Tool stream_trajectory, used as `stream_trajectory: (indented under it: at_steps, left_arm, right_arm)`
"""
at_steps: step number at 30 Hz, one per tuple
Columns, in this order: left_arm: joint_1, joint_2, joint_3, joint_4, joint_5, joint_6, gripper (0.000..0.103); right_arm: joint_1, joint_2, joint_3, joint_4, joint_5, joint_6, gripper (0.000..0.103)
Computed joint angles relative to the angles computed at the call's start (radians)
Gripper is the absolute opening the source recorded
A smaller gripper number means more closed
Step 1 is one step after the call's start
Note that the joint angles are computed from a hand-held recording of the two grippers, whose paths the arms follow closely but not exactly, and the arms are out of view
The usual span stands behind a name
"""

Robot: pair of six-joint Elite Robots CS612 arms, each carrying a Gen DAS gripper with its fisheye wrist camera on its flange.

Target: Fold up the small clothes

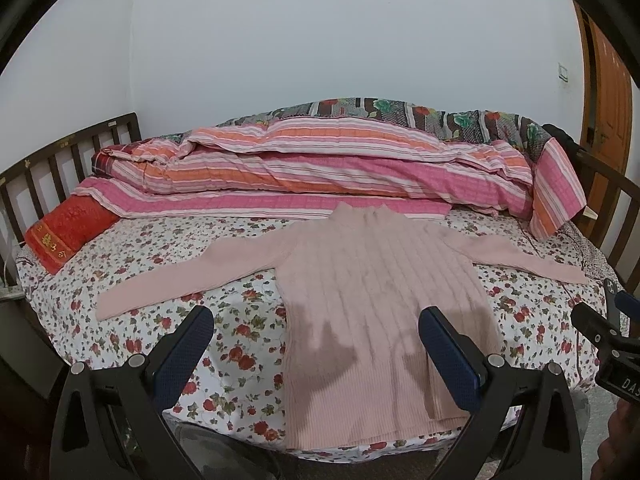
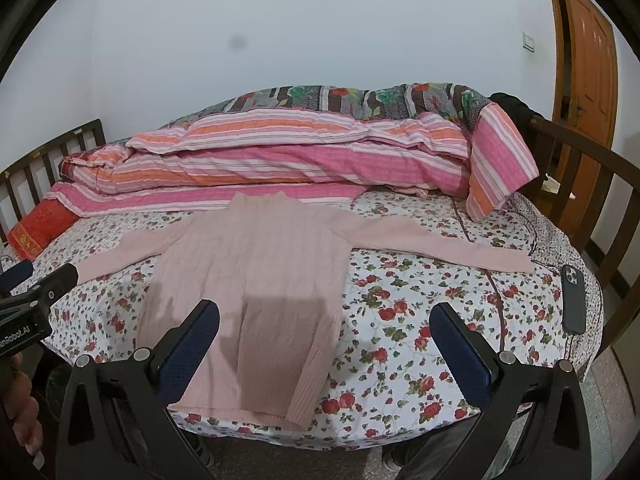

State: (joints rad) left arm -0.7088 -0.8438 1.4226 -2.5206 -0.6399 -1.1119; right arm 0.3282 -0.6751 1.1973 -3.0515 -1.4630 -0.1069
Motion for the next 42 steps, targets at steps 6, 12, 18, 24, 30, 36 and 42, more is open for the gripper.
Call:
stream_trajectory:
  at_steps: [6,12,18,24,30,36,42]
  left_arm:
    - [0.0,-0.002,0.004,-0.005,-0.001,0.003,0.103]
    - [-0.001,-0.004,0.006,-0.004,-0.003,0.003,0.103]
    - [-0.003,-0.003,0.007,-0.007,-0.003,0.003,0.103]
    - [-0.004,-0.003,0.005,-0.003,-0.002,0.002,0.103]
    - [-0.006,-0.003,0.005,0.0,-0.005,-0.001,0.103]
    - [-0.007,-0.004,0.002,0.01,-0.004,-0.003,0.103]
    - [-0.006,-0.004,0.001,0.008,-0.006,0.0,0.103]
  right_arm:
    - [0.001,-0.001,0.0,0.005,0.003,0.001,0.103]
    - [0.002,-0.004,0.004,0.004,0.004,0.001,0.103]
    - [0.002,-0.01,0.01,0.007,0.009,0.013,0.103]
    - [0.001,-0.012,0.013,0.007,0.014,0.014,0.103]
    - [0.0,-0.015,0.017,0.012,0.023,0.01,0.103]
    - [0.0,-0.014,0.013,0.021,0.028,0.007,0.103]
    - [0.001,-0.014,0.012,0.026,0.031,0.004,0.103]
